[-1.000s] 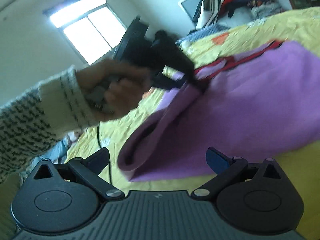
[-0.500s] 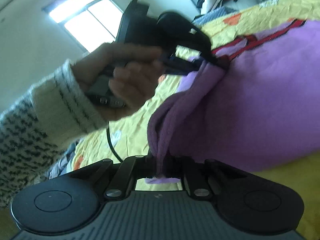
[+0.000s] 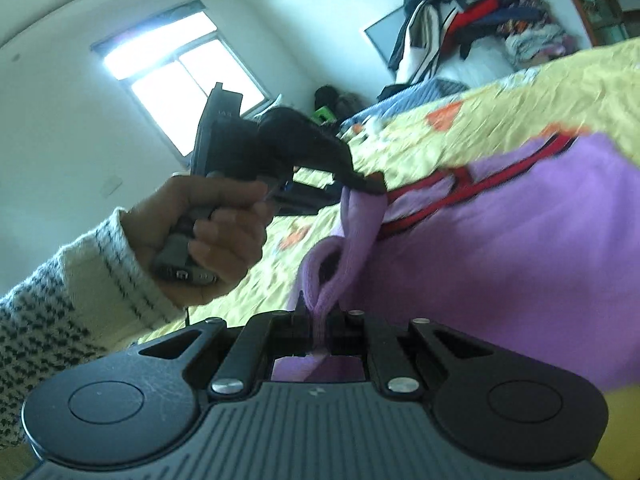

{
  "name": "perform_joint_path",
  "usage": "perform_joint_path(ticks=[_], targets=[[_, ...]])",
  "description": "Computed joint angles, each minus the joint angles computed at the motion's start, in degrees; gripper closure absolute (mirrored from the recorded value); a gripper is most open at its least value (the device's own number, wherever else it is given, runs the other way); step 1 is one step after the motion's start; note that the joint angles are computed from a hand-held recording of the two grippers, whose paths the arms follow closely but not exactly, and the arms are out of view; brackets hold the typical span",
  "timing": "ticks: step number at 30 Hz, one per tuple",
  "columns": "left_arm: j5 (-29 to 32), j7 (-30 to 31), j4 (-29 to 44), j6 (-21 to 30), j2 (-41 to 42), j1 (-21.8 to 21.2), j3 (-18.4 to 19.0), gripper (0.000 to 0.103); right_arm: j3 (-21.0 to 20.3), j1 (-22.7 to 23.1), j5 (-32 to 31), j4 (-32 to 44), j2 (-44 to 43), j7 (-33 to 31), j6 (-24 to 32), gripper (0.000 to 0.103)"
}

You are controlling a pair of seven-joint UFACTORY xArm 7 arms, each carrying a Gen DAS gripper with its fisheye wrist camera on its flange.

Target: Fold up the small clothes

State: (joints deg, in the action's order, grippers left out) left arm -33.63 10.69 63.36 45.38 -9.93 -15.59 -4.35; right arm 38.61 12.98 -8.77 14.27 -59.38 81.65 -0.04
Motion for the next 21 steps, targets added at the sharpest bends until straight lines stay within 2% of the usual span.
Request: perform_joint_path(ticks=[7, 14, 20, 21], targets=[[1.5, -3.8, 2.5, -2.8, 4.0, -3.7, -4.1, 0.093, -4.4, 8.5, 1.0, -8.0, -14.0, 3.5, 12.6, 0.096], [4.0, -6.6, 4.6, -6.4, 7.2, -7.7, -7.2, 0.093, -7.2, 16.4, -1.5, -12.2, -25.8, 5.3, 26.7, 0.096], [6.3, -10.0, 7.3, -7.1, 10.4, -9.8, -8.7, 0.093, -8.4, 22.7, -3.1, -12.1, -34.0, 3.0, 41.8, 0.096], [6.7, -10.7, 8.0, -7.1, 11.0, -10.2, -8.9, 0.093, -9.0, 22.5, -3.5, -11.6, -33.8, 1.8, 43.0, 0.096]])
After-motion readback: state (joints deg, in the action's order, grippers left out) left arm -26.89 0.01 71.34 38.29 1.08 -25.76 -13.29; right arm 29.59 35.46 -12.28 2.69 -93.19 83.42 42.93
